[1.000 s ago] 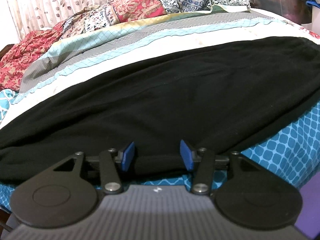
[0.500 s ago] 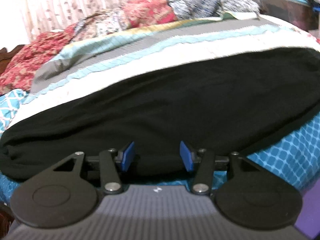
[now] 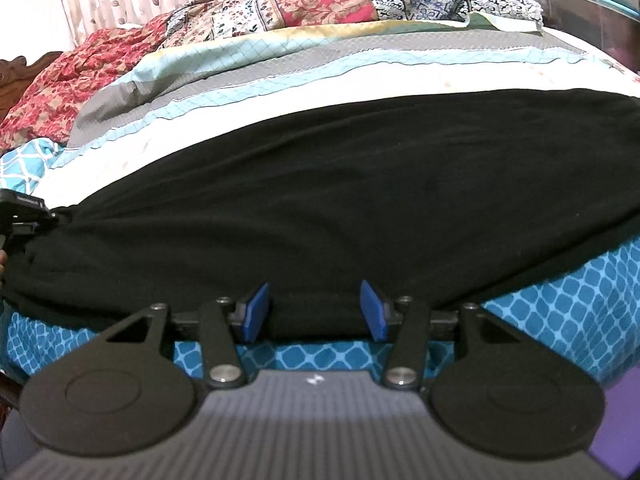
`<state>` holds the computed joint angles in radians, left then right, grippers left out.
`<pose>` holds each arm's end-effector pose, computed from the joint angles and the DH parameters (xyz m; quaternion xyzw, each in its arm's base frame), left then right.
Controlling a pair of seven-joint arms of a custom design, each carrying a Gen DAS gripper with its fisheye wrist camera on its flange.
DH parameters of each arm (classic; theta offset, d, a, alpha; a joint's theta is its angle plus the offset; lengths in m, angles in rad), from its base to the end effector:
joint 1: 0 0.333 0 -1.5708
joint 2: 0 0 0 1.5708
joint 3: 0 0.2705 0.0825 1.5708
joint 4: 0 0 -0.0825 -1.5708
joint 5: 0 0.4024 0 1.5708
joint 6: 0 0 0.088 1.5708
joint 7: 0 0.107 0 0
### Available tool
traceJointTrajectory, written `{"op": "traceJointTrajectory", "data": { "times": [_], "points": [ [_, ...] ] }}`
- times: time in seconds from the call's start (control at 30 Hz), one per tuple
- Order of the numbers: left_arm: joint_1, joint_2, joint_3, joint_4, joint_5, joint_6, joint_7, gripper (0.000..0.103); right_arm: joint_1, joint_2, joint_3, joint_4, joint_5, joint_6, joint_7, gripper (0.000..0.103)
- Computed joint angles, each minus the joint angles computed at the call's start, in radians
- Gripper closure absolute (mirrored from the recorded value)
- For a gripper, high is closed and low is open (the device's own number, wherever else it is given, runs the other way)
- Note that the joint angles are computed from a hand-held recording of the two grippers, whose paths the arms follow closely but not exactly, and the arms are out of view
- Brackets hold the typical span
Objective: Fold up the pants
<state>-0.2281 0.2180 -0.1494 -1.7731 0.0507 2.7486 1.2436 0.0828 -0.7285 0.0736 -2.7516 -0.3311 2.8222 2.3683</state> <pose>0.6313 -0.2451 0.4746 -0.6322 0.6802 -0.3353 0.1588 0.4094 0.0801 0.4726 -0.5184 0.7549 -0.2428 0.3201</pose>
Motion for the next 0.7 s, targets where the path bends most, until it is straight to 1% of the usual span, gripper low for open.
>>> {"op": "traceJointTrajectory", "data": {
  "times": [0.07,0.13,0.2,0.33,0.47,0.53,0.7],
  "points": [
    [-0.030,-0.012,0.025,-0.016,0.101,0.008,-0.050,0.097,-0.002,0.002,-0.002,-0.002,0.004,0.008,0.005,0.049],
    [-0.032,-0.037,0.025,-0.034,0.134,-0.003,-0.068,0.097,-0.007,0.011,0.000,0.004,0.004,0.015,0.008,0.049],
    [-0.040,-0.026,0.025,-0.012,0.177,-0.026,-0.099,0.097,-0.011,0.007,0.009,-0.001,-0.002,0.019,0.015,0.048],
    [-0.058,-0.018,0.031,0.011,0.271,-0.068,-0.152,0.097,-0.009,-0.004,0.002,-0.015,-0.001,0.034,0.014,0.048],
    [-0.078,-0.008,0.033,0.047,0.372,-0.135,-0.205,0.097,-0.007,-0.019,-0.008,-0.037,0.005,0.061,0.008,0.048],
    [-0.083,-0.001,0.029,0.065,0.400,-0.163,-0.220,0.097,-0.003,-0.027,-0.019,-0.049,0.011,0.073,-0.003,0.048],
    [-0.088,0.010,0.021,0.100,0.423,-0.217,-0.229,0.097,0.006,-0.044,-0.041,-0.074,0.036,0.104,-0.027,0.048]
  ]
}}
